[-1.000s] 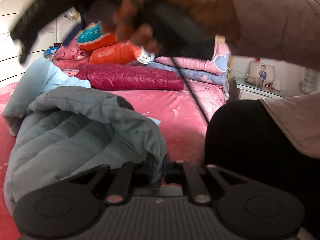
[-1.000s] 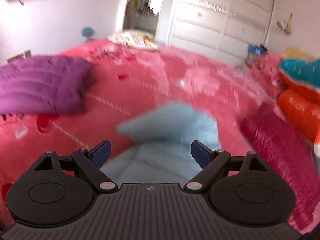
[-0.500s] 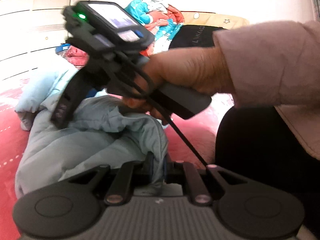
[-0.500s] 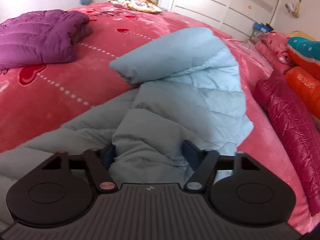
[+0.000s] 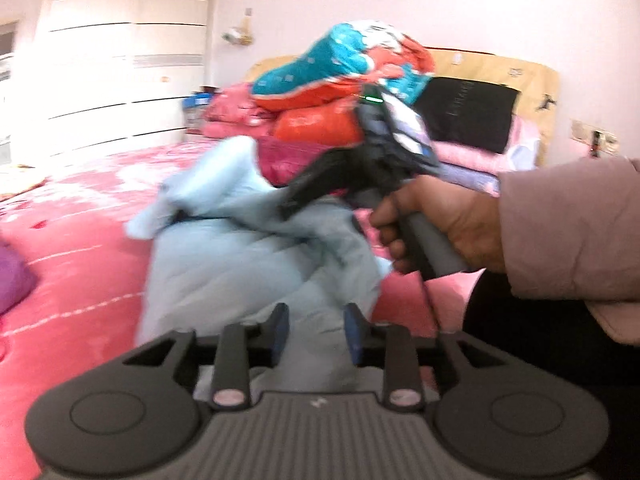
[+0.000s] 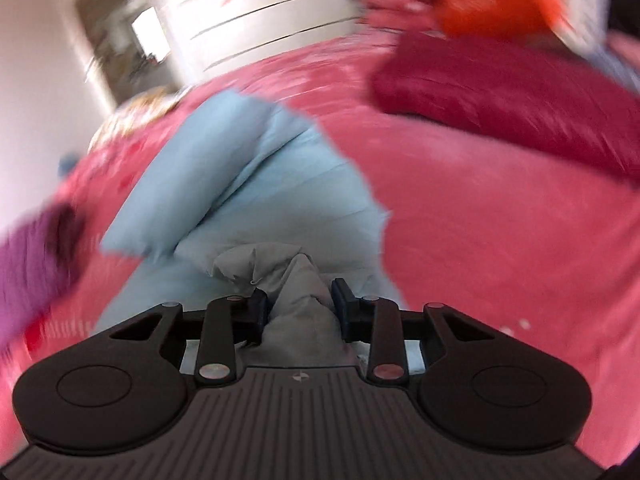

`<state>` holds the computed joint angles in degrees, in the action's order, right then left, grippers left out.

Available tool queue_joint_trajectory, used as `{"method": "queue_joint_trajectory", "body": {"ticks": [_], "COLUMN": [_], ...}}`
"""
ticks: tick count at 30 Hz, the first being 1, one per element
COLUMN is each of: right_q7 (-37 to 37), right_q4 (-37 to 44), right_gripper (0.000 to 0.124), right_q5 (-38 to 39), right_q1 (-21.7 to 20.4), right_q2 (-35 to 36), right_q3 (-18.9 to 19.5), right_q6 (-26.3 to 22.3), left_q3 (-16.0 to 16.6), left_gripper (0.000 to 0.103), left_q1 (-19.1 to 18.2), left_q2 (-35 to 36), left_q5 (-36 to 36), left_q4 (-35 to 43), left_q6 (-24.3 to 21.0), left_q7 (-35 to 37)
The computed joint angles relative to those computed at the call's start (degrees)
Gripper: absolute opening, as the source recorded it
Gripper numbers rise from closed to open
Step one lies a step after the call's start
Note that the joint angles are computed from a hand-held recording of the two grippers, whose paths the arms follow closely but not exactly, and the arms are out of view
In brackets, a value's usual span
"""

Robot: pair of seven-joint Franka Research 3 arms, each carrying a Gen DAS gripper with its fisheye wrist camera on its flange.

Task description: Fold large clothes

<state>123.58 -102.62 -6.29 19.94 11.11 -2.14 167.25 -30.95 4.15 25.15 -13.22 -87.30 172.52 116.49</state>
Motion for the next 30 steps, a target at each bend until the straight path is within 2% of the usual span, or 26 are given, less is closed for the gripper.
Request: {"method": "queue_joint_trajectory", "body": {"ticks": [2,6,7,10,12,14,15,16,18,19,20,22,24,27,29,30], "right_q7": [5.2,17.9,19.8,22.9,18.6,15.4,14.2,10.1,4.1,-1.3,-2.8,-5.5,-7.1,-8.4,-8.0,-8.9], "right_q4": [-2.3,-7.7,-8.8,-10.5,-10.1,-9.0,-9.0,-9.7,-9.1,-9.9,-8.7,-5.9,-4.7,-2.7,-1.5,-1.2], "right_gripper": [0.038,0.039,0.039,0.042,0.045,0.057,0.075,0.087,0.101,0.101,0.101,0.101,0.101,0.1,0.096,0.087], "right_q5": [2.0,4.4,5.7,8.4,14.1,16.7,17.7,21.7,27.0,31.1,31.1,31.1,30.2,26.6,22.9,22.9], "right_q1": [-0.6,-1.7,-2.4,-4.1,-6.7,-7.8,-8.0,-9.3,-10.1,-11.7,-11.3,-11.4,-11.0,-10.2,-9.3,-9.3], "right_q2": [-0.9,-2.7,-3.0,-3.4,-3.1,-3.0,-3.8,-4.7,-4.5,-5.2,-4.6,-2.9,-2.4,-1.7,-1.1,-0.9], "right_q3": [-1.4,-4.2,-4.1,-3.2,-0.2,1.0,1.4,2.6,4.2,5.1,4.6,4.1,3.7,3.0,2.3,2.5], "right_q6": [2.5,6.3,6.6,6.1,5.1,2.4,1.2,1.1,1.0,0.2,-1.5,-3.8,-5.7,-8.8,-10.3,-10.6], "left_q3": [3.5,12.3,13.2,17.7,19.0,18.8,18.4,18.3,18.4,18.7,19.2,20.8,24.5,27.5,28.0,27.9], "left_gripper": [0.042,0.046,0.047,0.049,0.052,0.056,0.056,0.058,0.062,0.065,0.068,0.071,0.071,0.071,0.061,0.057], "left_q1": [-1.8,-7.3,-7.6,-11.5,-13.0,-13.2,-13.0,-13.0,-13.4,-13.7,-14.2,-15.6,-18.9,-21.5,-22.0,-22.0], "left_q2": [-3.1,-7.2,-8.5,-9.1,-9.2,-8.9,-9.1,-8.7,-8.6,-8.5,-8.4,-7.4,-6.3,-4.0,-3.1,-2.5], "left_q5": [1.1,7.7,9.0,17.2,22.1,24.7,25.5,26.3,28.1,29.1,30.2,33.2,39.6,46.9,49.3,49.9], "left_q4": [-3.4,-7.6,-9.2,-9.7,-10.0,-9.7,-10.0,-9.7,-9.7,-9.5,-9.6,-8.2,-6.3,-2.6,-0.8,0.4], "left_q6": [1.3,0.6,0.3,-1.2,-1.8,-2.6,-2.9,-3.3,-3.7,-3.9,-4.0,-4.9,-6.5,-8.7,-9.8,-10.6], "left_q7": [-3.8,-13.5,-14.7,-19.0,-19.9,-19.2,-18.5,-17.8,-17.0,-16.8,-17.2,-18.4,-23.0,-28.3,-31.6,-32.6]}}
